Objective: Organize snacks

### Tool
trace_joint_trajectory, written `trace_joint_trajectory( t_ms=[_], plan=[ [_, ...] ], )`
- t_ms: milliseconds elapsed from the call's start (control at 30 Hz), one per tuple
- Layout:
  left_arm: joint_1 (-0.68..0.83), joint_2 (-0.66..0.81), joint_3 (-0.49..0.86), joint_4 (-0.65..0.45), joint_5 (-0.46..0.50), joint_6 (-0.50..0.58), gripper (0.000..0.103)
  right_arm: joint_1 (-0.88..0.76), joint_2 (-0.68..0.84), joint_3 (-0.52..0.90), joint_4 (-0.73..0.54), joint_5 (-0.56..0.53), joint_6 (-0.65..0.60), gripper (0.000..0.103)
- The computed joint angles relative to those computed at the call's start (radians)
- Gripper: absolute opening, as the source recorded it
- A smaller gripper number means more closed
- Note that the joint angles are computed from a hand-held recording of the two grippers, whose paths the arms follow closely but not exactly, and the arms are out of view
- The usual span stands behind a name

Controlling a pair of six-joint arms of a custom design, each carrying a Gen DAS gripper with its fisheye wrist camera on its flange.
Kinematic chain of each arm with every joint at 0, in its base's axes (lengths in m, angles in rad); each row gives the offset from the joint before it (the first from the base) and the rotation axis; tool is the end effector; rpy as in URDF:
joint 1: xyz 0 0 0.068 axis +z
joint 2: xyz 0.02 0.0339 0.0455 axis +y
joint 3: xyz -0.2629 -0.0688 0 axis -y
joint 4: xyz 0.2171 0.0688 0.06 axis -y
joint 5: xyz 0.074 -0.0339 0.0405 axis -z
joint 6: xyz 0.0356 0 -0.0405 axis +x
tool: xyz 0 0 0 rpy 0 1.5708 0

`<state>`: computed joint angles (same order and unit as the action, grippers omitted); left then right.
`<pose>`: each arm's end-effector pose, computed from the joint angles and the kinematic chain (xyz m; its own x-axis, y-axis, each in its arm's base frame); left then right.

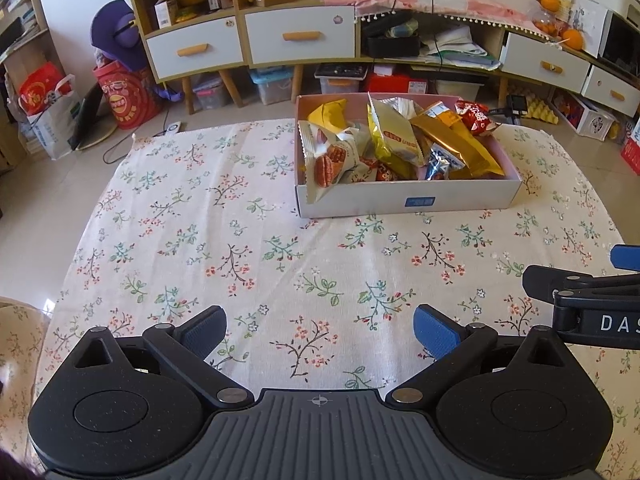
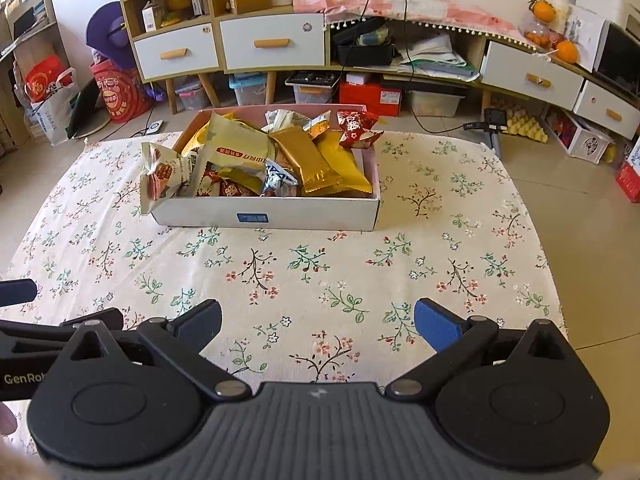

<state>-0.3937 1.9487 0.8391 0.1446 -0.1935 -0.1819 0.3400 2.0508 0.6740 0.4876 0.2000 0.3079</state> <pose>0.3068 -0.1200 0.1006 -0.7964 0.1386 -0.5886 0.1335 0.9897 0.0525 0.2953 0.0970 0.0607 -0.7610 0.0459 -0.6472 0.0229 0.9988 0.0439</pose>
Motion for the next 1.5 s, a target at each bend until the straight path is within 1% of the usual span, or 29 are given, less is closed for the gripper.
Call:
trace_joint_trajectory(
  t_ms=[1500],
  plan=[
    [0.007, 0.001, 0.003, -0.007, 0.010, -0.012, 0.101, 0.003, 0.006, 0.013, -0.022, -0.001, -0.003, 0.103]
  ],
)
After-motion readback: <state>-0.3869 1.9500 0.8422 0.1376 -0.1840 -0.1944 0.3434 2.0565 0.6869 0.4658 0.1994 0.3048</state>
